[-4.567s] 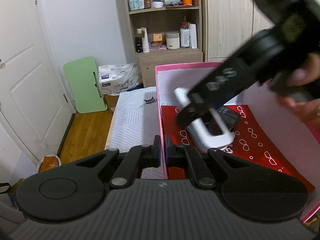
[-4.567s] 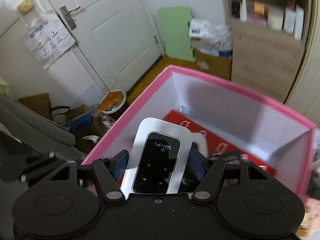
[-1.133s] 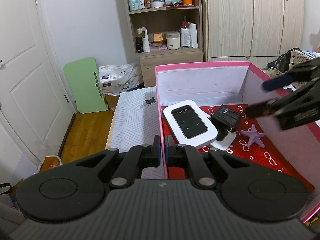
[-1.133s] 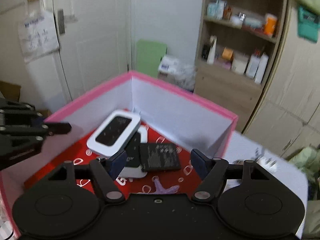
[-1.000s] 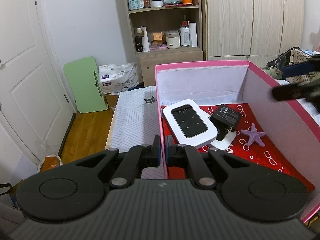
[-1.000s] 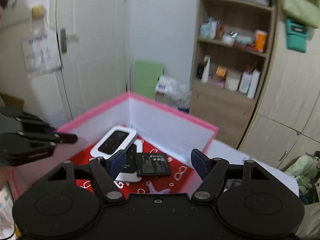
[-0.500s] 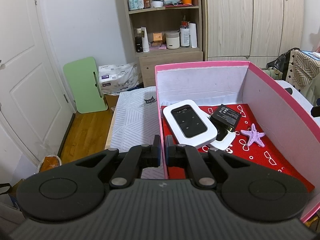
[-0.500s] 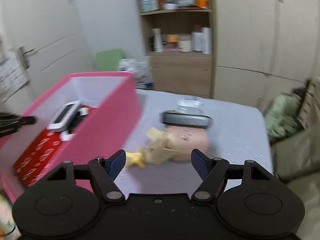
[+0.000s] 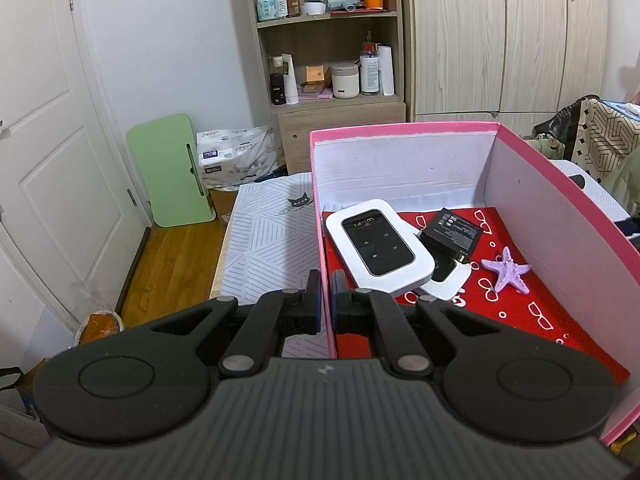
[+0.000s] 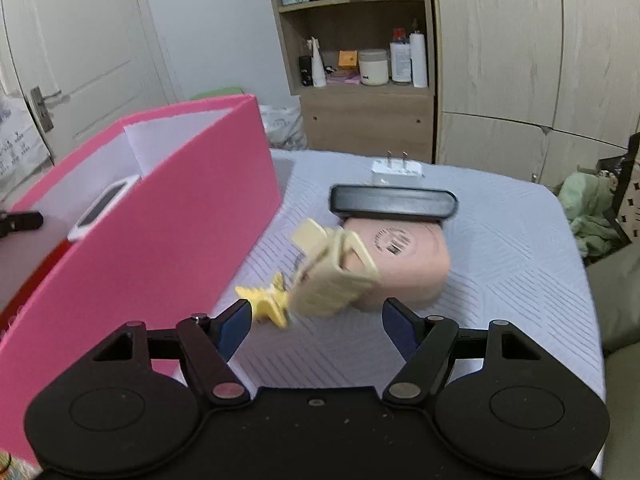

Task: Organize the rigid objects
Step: 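Grasp the cream claw clip with the right gripper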

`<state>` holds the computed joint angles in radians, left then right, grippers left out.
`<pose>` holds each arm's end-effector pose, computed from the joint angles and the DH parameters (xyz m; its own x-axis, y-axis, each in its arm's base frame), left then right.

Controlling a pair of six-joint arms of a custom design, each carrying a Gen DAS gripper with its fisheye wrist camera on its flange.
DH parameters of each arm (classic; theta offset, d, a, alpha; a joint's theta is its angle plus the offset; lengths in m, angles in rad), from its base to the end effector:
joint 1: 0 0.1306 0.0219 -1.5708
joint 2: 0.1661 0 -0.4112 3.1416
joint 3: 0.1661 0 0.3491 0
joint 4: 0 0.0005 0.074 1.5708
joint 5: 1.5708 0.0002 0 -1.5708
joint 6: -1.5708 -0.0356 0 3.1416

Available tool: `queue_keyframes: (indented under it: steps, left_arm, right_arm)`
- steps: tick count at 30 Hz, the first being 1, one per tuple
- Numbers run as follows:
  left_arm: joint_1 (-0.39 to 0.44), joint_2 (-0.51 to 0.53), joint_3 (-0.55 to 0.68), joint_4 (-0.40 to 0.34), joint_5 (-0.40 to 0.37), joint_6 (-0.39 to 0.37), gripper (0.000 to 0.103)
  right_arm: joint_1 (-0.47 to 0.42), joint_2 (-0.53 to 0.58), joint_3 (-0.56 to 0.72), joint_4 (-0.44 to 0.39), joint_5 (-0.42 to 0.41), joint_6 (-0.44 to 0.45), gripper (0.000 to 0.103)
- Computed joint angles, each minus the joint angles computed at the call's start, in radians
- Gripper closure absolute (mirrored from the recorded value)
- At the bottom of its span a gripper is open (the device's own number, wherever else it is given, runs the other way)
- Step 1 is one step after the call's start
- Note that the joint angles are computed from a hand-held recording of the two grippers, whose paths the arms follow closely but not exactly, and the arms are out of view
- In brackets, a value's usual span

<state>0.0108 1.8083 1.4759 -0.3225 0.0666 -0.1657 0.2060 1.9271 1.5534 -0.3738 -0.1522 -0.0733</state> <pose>0.6001 0.0036 0.3280 -0.5938 0.1582 -0.7889 0.1419 0.9857 0.0908 0.6177 0.1341 0.2851 -0.6864 -0.0695 -0.7239 -0.2614 0.9525 0.1565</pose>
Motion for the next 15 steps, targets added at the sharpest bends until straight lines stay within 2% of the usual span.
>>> queue_keyframes:
  steps: [2, 5, 8, 11, 12, 13, 15]
  left_arm:
    - [0.000, 0.000, 0.000, 0.000, 0.001, 0.002, 0.099]
    - [0.000, 0.000, 0.000, 0.000, 0.000, 0.006, 0.099]
    - [0.001, -0.001, -0.001, 0.002, 0.003, 0.008, 0.099]
    - [0.000, -0.001, 0.000, 0.000, 0.007, 0.010, 0.099]
    - [-0.001, -0.002, 0.000, 0.000, 0.002, 0.007, 0.099]
    - [-0.003, -0.002, 0.000, 0.000, -0.003, 0.003, 0.099]
    - [-0.004, -0.002, 0.001, -0.002, -0.005, 0.000, 0.099]
  right_arm:
    - [-0.001, 0.016, 0.017, 0.007, -0.027, -0.047, 0.026]
    - [-0.005, 0.062, 0.086, -0.068, -0.060, -0.128, 0.027]
    - [-0.002, 0.066, 0.077, -0.035, -0.039, -0.195, 0.034]
    - [-0.011, 0.064, 0.056, 0.008, -0.070, -0.273, 0.035]
    - [-0.014, 0.062, 0.048, 0.023, -0.073, -0.295, 0.040]
    - [-0.014, 0.061, 0.044, 0.028, -0.064, -0.310, 0.058]
    - [-0.015, 0.056, 0.029, 0.042, -0.057, -0.323, 0.065]
